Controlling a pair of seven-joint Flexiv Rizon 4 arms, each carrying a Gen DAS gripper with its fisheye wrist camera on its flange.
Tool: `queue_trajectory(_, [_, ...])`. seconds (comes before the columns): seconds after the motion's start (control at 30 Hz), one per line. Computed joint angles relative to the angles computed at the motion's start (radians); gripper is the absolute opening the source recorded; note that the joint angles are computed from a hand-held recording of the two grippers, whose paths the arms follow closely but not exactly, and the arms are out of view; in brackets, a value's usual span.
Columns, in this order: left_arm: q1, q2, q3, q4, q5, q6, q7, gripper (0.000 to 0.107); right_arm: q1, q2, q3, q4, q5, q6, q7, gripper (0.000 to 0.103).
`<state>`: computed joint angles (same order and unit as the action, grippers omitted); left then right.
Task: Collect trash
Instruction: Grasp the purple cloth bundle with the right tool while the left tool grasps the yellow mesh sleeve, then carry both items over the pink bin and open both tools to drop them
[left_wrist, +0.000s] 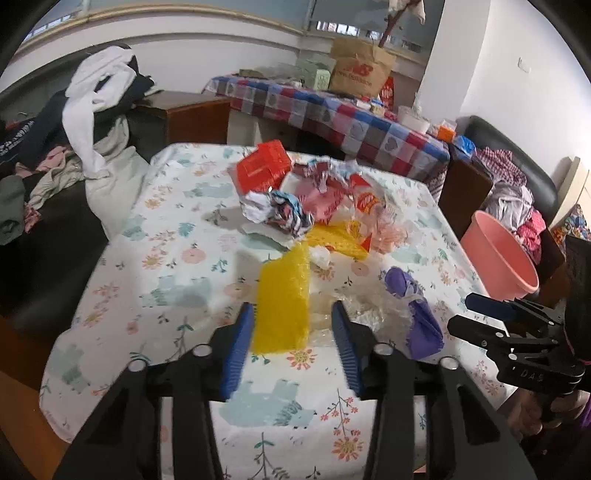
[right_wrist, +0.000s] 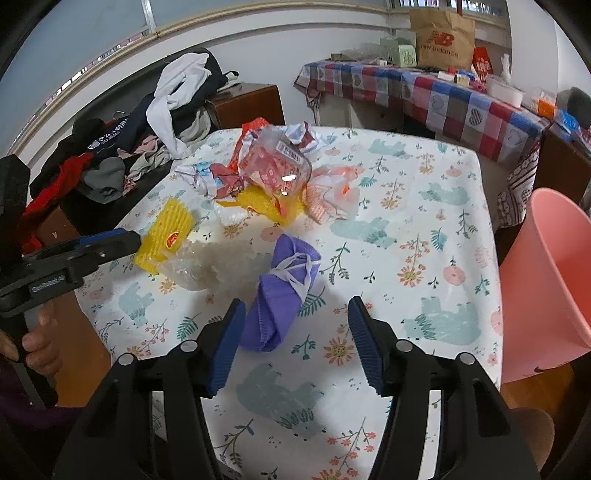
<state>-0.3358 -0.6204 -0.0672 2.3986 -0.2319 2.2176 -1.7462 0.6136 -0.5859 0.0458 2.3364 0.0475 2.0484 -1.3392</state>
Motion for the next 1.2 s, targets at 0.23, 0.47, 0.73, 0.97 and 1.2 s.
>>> queue_trajectory(0.23, [0.041,-0.028,-0.019,-0.016,0.033,-0.04,-0.011,0.009,-0.087,-0.017,0.06,-0.022,-0.081,-0.036,0.04,0.058])
queue_trajectory(0.47, [0.005,-0.004,0.01,0.011,0.019,0.003,0.0,0.007,-0.149,-0.04,0.109,-0.045,-0.171,-0.1,0.078,0.025])
queue_trajectory(0.73, [-0.033,0.045,0.026,0.054,-0.037,0.041,0.012,0.007,-0.193,-0.036,0.132,-0.008,-0.203,-0.021,0.1,0.017])
queue_trajectory(0.97, [-0.065,0.066,0.013,0.046,-0.068,0.053,0.025,0.007,-0.163,-0.011,0.102,0.055,-0.156,0.092,0.06,0.017])
queue_trajectory(1.2, [-0.193,0.078,0.033,-0.03,-0.199,-0.011,0.123,0.007,-0.235,0.005,0.1,0.124,-0.119,0.265,0.039,0.017])
